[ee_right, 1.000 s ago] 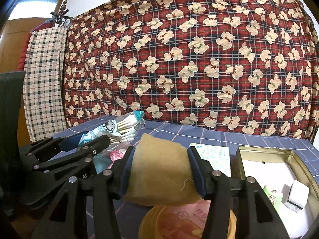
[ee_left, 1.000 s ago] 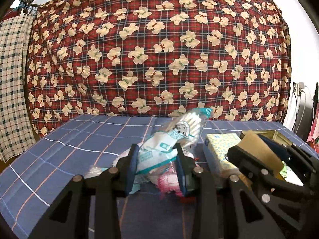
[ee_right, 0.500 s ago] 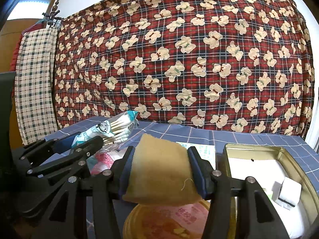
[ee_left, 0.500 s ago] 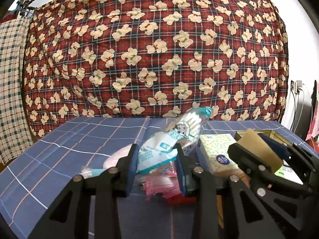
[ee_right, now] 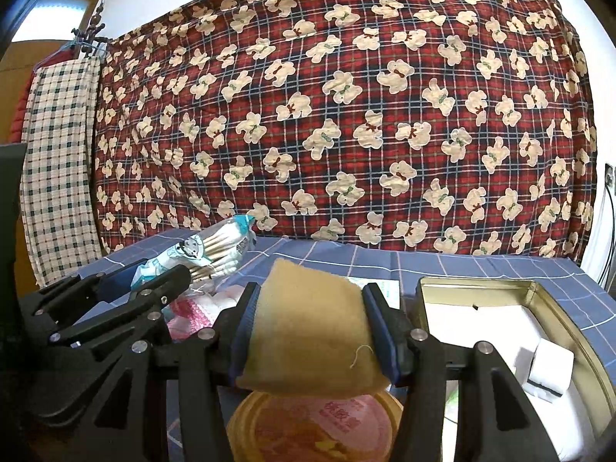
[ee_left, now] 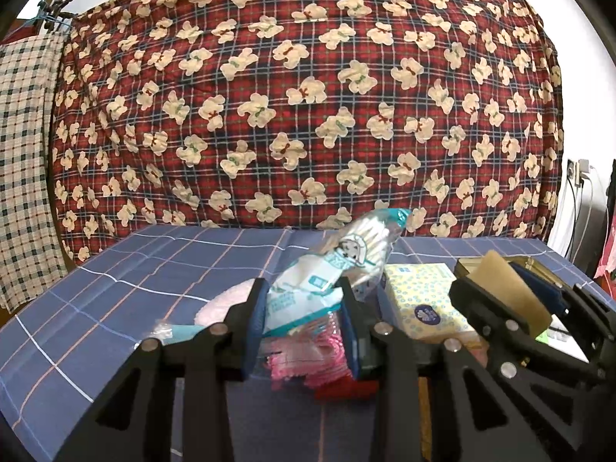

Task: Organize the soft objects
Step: 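Lift the tan cloth with the right gripper while the left gripper lifts the wipes packet, then carry the tan cloth and wipes packet over the gold tray with both grippers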

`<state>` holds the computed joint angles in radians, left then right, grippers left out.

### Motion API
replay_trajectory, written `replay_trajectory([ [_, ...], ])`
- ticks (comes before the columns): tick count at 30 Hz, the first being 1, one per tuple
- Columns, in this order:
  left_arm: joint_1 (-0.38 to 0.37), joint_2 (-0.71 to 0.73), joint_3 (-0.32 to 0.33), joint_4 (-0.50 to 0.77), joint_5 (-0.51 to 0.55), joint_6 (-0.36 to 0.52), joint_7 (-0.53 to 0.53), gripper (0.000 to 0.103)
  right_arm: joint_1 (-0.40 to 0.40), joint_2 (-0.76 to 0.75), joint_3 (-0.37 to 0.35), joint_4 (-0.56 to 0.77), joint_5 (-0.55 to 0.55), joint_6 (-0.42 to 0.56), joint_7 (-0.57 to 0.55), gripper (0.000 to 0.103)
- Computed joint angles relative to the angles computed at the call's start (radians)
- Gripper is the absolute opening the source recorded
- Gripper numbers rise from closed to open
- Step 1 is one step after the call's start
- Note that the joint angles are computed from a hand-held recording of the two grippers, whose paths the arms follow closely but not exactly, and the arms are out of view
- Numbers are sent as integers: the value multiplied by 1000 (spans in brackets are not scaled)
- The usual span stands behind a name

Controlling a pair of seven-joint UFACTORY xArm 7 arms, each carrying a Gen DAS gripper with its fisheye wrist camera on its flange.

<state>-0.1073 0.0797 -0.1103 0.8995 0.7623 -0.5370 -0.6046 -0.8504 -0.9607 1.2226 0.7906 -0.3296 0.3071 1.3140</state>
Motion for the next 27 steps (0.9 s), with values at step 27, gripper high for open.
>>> replay_trajectory([
  [27, -27, -7, -10, -12, -9, -15, -13, 34, 49, -50, -45, -51, -19, 38, 71, 57],
])
